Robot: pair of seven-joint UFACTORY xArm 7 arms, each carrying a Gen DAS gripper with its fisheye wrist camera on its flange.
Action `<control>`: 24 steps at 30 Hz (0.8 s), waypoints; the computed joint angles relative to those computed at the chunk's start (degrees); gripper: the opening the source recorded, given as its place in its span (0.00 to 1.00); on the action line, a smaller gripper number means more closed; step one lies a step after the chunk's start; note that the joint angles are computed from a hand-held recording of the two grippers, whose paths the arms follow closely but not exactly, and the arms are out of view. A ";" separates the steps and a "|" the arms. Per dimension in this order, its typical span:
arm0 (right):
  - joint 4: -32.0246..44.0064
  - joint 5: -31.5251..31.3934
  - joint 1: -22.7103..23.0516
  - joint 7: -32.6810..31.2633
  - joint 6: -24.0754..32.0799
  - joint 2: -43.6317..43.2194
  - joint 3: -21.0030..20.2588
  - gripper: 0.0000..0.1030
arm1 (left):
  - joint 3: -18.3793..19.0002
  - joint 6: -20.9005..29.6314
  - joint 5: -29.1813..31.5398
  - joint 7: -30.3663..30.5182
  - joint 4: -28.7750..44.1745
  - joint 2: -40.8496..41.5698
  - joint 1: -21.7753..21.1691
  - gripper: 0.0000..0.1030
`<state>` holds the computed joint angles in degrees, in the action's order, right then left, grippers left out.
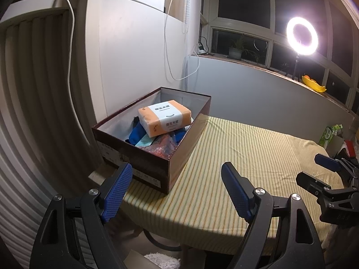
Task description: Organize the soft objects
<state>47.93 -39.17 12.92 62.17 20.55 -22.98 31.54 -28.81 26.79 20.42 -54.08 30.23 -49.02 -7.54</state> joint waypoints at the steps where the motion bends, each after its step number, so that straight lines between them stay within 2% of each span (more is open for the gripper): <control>1: 0.03 0.04 0.02 0.06 0.06 0.04 -0.02 0.87 | 0.01 0.00 -0.01 -0.04 -0.01 -0.04 -0.03 0.79; 24: -0.10 -0.59 0.97 2.00 1.22 0.56 -0.22 0.87 | -1.07 -0.01 0.92 -1.31 -0.15 -0.90 0.92 0.79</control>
